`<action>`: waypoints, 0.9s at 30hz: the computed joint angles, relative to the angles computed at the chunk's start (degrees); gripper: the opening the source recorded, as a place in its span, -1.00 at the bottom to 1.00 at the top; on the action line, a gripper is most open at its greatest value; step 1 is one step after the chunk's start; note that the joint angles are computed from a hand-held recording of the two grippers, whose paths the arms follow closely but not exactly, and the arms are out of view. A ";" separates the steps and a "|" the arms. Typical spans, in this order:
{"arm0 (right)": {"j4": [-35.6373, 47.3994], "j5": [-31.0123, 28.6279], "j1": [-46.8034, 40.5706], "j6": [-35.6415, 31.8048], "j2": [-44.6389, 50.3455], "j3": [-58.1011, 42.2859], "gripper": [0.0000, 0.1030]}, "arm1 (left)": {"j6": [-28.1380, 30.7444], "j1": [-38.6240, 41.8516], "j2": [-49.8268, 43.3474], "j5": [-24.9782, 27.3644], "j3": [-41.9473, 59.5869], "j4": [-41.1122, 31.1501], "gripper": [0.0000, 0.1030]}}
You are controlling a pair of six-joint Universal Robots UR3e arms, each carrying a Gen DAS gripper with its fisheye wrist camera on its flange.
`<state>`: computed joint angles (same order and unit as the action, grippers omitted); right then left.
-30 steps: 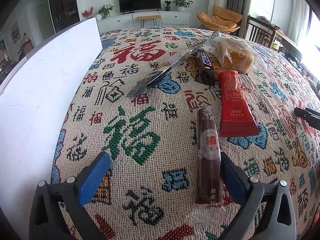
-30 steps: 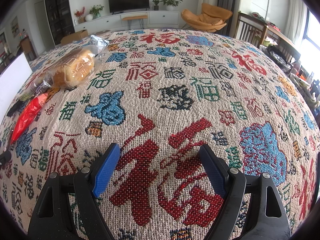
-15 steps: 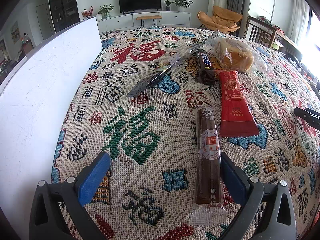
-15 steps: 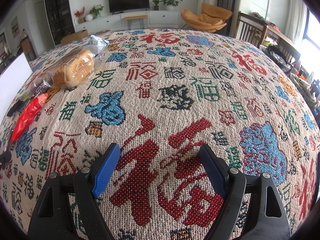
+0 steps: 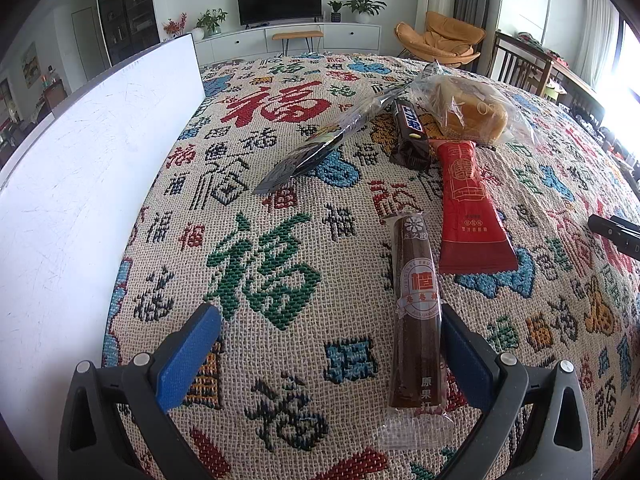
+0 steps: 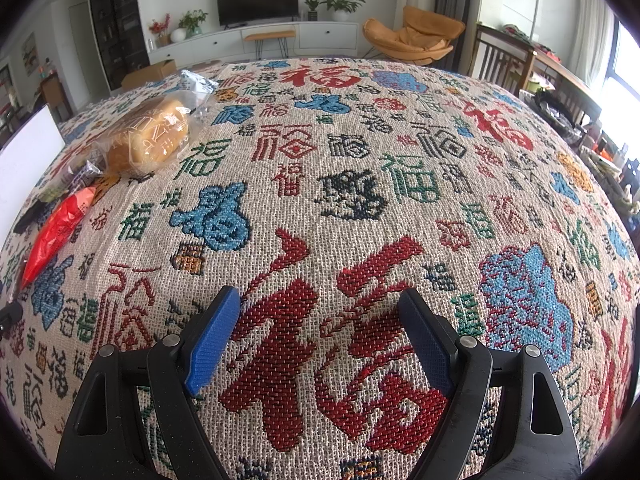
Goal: Organize snacks
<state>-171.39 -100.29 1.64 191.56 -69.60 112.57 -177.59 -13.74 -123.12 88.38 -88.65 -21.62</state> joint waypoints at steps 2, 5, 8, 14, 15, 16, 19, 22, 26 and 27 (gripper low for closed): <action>0.01 -0.01 0.00 0.00 0.00 -0.01 0.63 | 0.00 0.00 0.00 0.00 0.00 0.00 1.00; 0.00 -0.01 0.01 0.01 0.01 -0.01 0.63 | 0.00 0.00 0.00 0.00 0.00 0.00 1.00; -0.01 -0.03 0.03 0.01 0.02 -0.01 0.63 | 0.01 0.02 0.03 0.00 -0.05 0.03 1.00; -0.01 0.08 -0.13 -0.10 0.00 -0.01 0.63 | -0.02 0.00 0.00 0.00 0.02 -0.01 1.00; -0.05 -0.05 0.09 0.07 0.07 -0.02 0.63 | -0.02 0.01 0.02 -0.01 -0.01 0.00 1.00; -0.04 0.01 -0.01 0.01 0.05 -0.02 0.63 | -0.05 -0.02 0.00 0.01 0.02 -0.02 1.00; -0.13 0.01 0.04 0.06 0.08 0.05 0.63 | -0.41 -0.23 0.78 0.77 -0.95 -0.06 1.00; -0.20 0.08 -0.07 -0.02 0.03 0.14 0.63 | -1.51 -0.18 5.11 1.20 -7.52 1.56 1.00; -0.06 -0.01 -0.01 -0.01 -0.06 0.12 0.63 | -1.23 0.08 8.76 1.43 -15.10 6.82 1.00; 0.00 -0.01 -0.07 -0.09 0.05 -0.04 0.63 | -1.23 0.40 8.87 0.84 -15.29 6.79 1.00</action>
